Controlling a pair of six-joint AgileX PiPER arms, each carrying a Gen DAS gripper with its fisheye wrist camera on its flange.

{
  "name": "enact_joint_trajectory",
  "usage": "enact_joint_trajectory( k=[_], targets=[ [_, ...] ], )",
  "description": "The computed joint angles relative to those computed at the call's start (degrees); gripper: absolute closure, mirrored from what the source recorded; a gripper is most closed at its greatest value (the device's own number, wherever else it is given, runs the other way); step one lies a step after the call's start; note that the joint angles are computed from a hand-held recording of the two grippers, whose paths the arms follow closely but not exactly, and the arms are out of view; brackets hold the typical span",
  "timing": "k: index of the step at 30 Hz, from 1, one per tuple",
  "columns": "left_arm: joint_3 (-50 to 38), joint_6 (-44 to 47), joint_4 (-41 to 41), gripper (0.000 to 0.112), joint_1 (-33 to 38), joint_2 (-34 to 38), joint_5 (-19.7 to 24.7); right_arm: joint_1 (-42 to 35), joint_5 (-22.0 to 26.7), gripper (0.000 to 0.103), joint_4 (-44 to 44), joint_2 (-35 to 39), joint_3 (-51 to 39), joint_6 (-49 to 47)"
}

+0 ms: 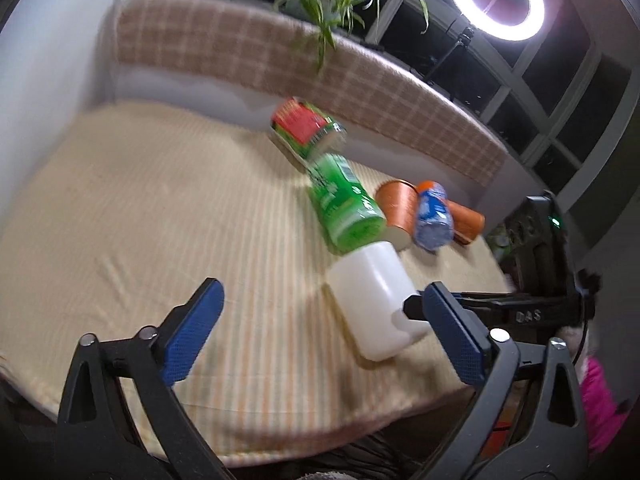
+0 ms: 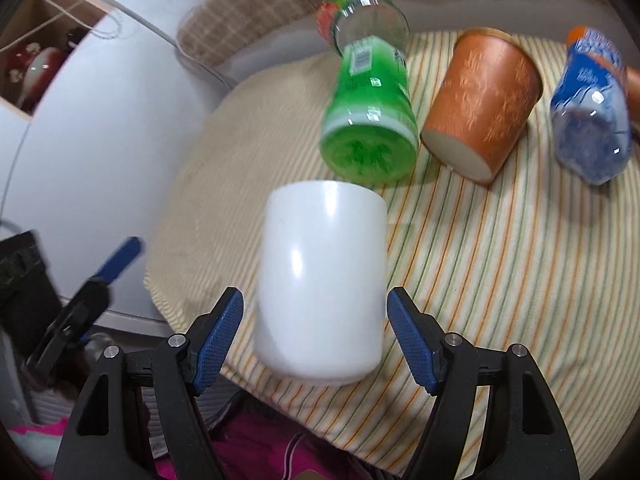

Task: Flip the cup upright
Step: 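Close the left tool on the white cup while the right tool opens and releases it, then rotate the white cup rim-up with the left tool and lower it onto the table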

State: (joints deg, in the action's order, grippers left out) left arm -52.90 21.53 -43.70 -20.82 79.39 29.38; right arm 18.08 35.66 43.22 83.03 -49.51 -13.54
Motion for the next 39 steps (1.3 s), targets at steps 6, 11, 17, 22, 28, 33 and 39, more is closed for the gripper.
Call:
enact_joint_trajectory(
  k=[6,11,17,22,28,33,39],
  targets=[
    [-5.52,7.4,-15.12,0.015,4.02,10.14,13.4,0.07,-5.0,0.028,-9.99,-14.1,8.11,10.14],
    [-9.51,5.23,-17.78,0.019,2.89,16.53,16.27,-0.62,-6.62,0.028,-19.27,-25.23,15.48,22.38],
    [-12.65,4.4,-20.72,0.02,1.93,22.23,18.14,-3.41,-4.3,0.028,-23.01,-34.22,20.84,29.21],
    [-14.04,3.68,-21.82,0.023,1.01,24.33,18.33,-7.72,-1.85,0.028,-21.41,-37.13,22.4,27.39],
    [-15.94,2.38,-21.07,0.028,0.28,26.42,18.01,-10.31,0.07,0.028,-19.73,-39.8,23.38,25.21],
    [-16.5,2.26,-20.67,0.032,0.03,27.5,18.14,-11.17,0.51,0.028,-19.49,-41.03,23.88,25.27],
    [-16.65,2.25,-20.01,0.036,-0.95,27.71,17.03,-12.66,1.4,0.028,-19.06,-41.75,24.22,25.12]
  ],
)
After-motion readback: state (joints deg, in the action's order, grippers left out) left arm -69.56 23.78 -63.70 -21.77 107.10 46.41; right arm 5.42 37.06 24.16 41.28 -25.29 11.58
